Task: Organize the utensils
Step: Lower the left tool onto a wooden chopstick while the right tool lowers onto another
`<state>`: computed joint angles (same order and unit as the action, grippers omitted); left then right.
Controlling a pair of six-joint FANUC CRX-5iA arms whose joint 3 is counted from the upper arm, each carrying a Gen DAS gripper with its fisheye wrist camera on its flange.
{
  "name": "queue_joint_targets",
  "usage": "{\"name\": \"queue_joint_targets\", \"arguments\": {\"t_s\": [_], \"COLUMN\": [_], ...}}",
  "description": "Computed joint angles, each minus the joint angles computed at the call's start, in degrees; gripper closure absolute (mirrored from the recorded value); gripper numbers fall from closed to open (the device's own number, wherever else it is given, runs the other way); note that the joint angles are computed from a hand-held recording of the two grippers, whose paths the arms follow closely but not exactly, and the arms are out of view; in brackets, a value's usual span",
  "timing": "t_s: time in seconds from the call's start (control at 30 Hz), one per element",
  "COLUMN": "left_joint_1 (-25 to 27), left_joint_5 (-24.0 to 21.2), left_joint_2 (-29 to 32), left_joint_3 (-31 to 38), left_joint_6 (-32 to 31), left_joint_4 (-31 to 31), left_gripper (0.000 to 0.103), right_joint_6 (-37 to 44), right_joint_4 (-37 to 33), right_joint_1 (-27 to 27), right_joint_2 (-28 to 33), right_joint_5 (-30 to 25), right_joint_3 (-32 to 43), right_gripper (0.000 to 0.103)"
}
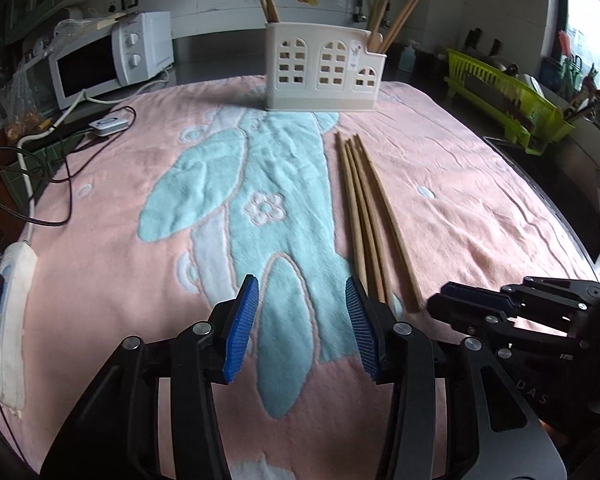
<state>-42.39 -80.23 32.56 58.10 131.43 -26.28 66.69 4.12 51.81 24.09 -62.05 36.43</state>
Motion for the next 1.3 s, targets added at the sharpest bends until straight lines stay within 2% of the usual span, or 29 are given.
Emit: {"name": "queue_joint_targets", "arguments": {"t_s": [0.1, 0.2, 0.27, 0.37, 0.53, 0.7, 0.8, 0.93, 1.07, 1.3], "left_joint_1": [0.2, 0.8, 1.0, 1.2, 1.4, 1.9, 2.0, 2.3, 2.5, 2.6], "left_joint_5": [0.1, 1.5, 2.2, 3.1, 3.0, 2.9, 2.7, 2.1, 0.8, -0.2], "left_joint_2": [0.2, -0.7, -1.2, -1.4, 0.0, 1.8, 2.8, 4.2, 5.8, 6.2], "left_joint_3": [-0.3, -2.2, -3.1, -3.9, -2.6, -0.4, 0.9, 2.6, 5.1, 6.1], "left_joint_6": [-0.7, -0.2, -0.3, -1.3, -2.5, -3.8, -4.9, -5.3, -5.9, -5.9], "left_joint_4": [0.8, 2.3, 2.6, 3.8, 5.1, 6.6, 7.1, 8.0, 7.7, 6.4], "left_gripper": [0.058, 0.058, 0.058, 0.058, 0.058, 0.07, 0.07, 0.078, 0.08, 0.095], "right_joint_6": [0.6, 0.4, 0.4, -0.1, -1.1, -2.0, -2.4, -2.3, -2.0, -1.8], "right_joint_4": [-1.2, -0.3, 0.6, 3.3, 5.7, 6.8, 7.0, 6.5, 6.1, 5.8], "right_joint_1": [0.0, 0.4, 0.6, 1.0, 0.7, -0.1, -0.5, -0.7, -0.8, -1.0], "right_joint_2": [0.6, 1.3, 1.9, 2.3, 1.5, 0.7, 0.5, 0.4, 0.7, 1.1], "right_joint_5": [-0.6, -0.5, -1.1, -1.3, -1.0, -1.2, -1.3, -1.3, -1.6, -1.2], "right_joint_3": [0.9, 1.1, 1.9, 1.8, 0.0, -1.2, -1.5, -1.5, -1.0, -0.5], "right_gripper": [0.078, 0.078, 0.081, 0.092, 0.093, 0.094, 0.095, 0.095, 0.094, 0.094]}}
